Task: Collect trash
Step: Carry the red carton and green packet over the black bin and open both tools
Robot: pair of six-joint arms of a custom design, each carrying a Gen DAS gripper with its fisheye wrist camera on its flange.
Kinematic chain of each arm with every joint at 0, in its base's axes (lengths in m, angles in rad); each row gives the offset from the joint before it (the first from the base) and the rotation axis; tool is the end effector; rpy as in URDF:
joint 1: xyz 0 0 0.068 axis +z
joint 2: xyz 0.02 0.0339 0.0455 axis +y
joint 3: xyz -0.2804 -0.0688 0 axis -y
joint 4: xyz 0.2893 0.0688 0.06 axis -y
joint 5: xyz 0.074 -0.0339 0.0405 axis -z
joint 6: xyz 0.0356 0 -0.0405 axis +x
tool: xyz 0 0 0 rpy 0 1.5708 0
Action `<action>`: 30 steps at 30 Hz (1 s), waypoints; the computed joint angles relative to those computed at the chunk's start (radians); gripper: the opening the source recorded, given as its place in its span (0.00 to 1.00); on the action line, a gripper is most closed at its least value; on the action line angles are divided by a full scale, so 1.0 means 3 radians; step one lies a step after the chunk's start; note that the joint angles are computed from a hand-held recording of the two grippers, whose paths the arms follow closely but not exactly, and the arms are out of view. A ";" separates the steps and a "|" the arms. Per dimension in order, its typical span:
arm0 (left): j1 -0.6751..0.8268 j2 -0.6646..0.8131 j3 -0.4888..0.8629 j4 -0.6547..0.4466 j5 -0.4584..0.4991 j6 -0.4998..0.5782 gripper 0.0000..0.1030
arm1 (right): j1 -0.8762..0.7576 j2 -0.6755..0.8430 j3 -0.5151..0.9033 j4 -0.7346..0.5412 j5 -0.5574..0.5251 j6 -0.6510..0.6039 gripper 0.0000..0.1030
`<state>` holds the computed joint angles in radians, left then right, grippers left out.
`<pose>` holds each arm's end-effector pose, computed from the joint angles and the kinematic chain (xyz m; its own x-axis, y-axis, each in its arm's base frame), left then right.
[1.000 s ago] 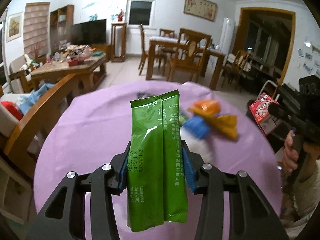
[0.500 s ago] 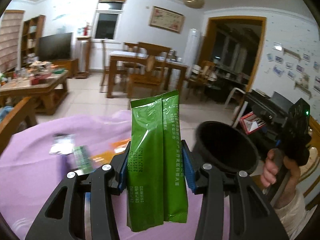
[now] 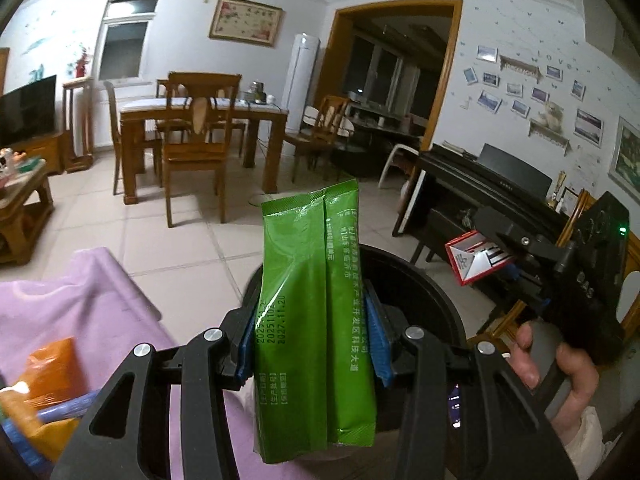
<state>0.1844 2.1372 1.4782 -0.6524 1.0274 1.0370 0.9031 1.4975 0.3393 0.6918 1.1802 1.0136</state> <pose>0.4574 0.0543 0.1311 -0.3793 0.3821 -0.8427 0.8796 0.4317 -0.2001 0.1798 0.1749 0.1128 0.0330 0.5638 -0.8252 0.3486 0.7673 0.5382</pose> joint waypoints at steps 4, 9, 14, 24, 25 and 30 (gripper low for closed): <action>-0.0136 0.0065 -0.0003 0.0086 -0.0085 -0.0132 0.44 | -0.0041 0.0073 -0.0164 0.0156 -0.0009 0.0171 0.89; -0.0252 0.0106 -0.0021 0.0185 -0.0174 -0.0308 0.44 | -0.0125 0.0318 -0.0215 0.0418 -0.0069 0.0266 0.89; -0.0285 0.0086 -0.0069 0.0173 -0.0201 -0.0268 0.44 | -0.0093 0.0570 -0.0171 0.0508 -0.0043 0.0449 0.89; -0.0366 -0.0014 -0.0193 0.0326 -0.0278 -0.0337 0.45 | -0.0159 0.0866 -0.0012 0.0734 -0.0167 0.0395 0.89; -0.0375 -0.0027 -0.0210 0.0345 -0.0292 -0.0339 0.45 | -0.0159 0.0872 -0.0006 0.0770 -0.0179 0.0369 0.89; -0.0360 -0.0183 -0.0416 0.0623 -0.0289 -0.0437 0.89 | -0.0176 0.0908 -0.0053 0.1183 -0.0307 0.0125 0.90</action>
<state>0.0765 2.0825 1.3534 -0.4656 0.9406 0.9058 0.8503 1.7700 0.3233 1.0466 1.0879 1.0511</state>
